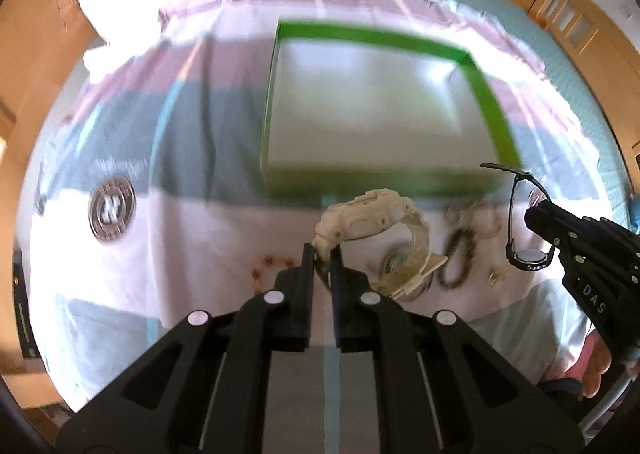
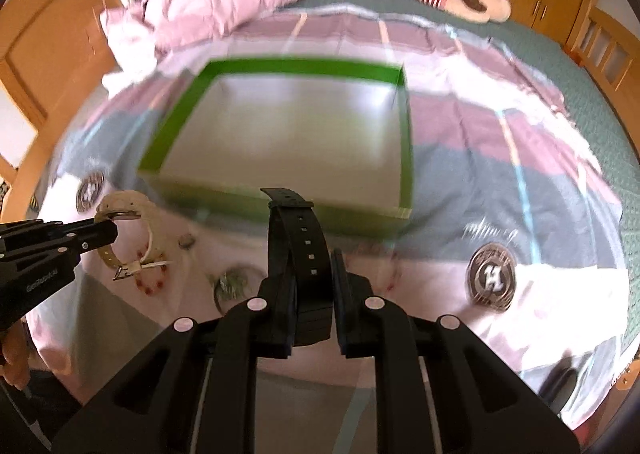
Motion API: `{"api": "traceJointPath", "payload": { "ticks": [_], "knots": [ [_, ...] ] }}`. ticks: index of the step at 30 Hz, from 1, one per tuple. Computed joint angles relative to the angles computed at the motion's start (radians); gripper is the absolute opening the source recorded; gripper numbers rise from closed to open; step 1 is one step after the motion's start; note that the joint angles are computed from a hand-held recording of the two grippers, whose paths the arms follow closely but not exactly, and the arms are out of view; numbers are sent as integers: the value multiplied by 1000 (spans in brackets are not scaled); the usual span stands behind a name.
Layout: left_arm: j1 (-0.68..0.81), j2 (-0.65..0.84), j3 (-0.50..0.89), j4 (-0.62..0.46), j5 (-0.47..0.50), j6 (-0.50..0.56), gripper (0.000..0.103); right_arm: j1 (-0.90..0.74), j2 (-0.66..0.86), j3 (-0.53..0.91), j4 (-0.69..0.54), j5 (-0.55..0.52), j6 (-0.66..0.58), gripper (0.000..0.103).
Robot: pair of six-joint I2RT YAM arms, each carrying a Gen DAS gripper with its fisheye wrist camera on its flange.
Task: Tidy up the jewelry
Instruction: 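Carry both watches into the green box and open both grippers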
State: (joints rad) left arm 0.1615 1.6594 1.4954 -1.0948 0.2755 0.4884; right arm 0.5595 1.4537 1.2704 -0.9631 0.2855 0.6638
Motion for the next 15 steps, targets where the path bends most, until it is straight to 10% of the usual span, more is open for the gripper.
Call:
{"api": "traceJointPath", "payload": {
  "ticks": [15],
  "knots": [
    [-180, 325, 273, 159, -123, -235, 9, -205, 270, 122, 162, -23, -104, 16]
  ]
}}
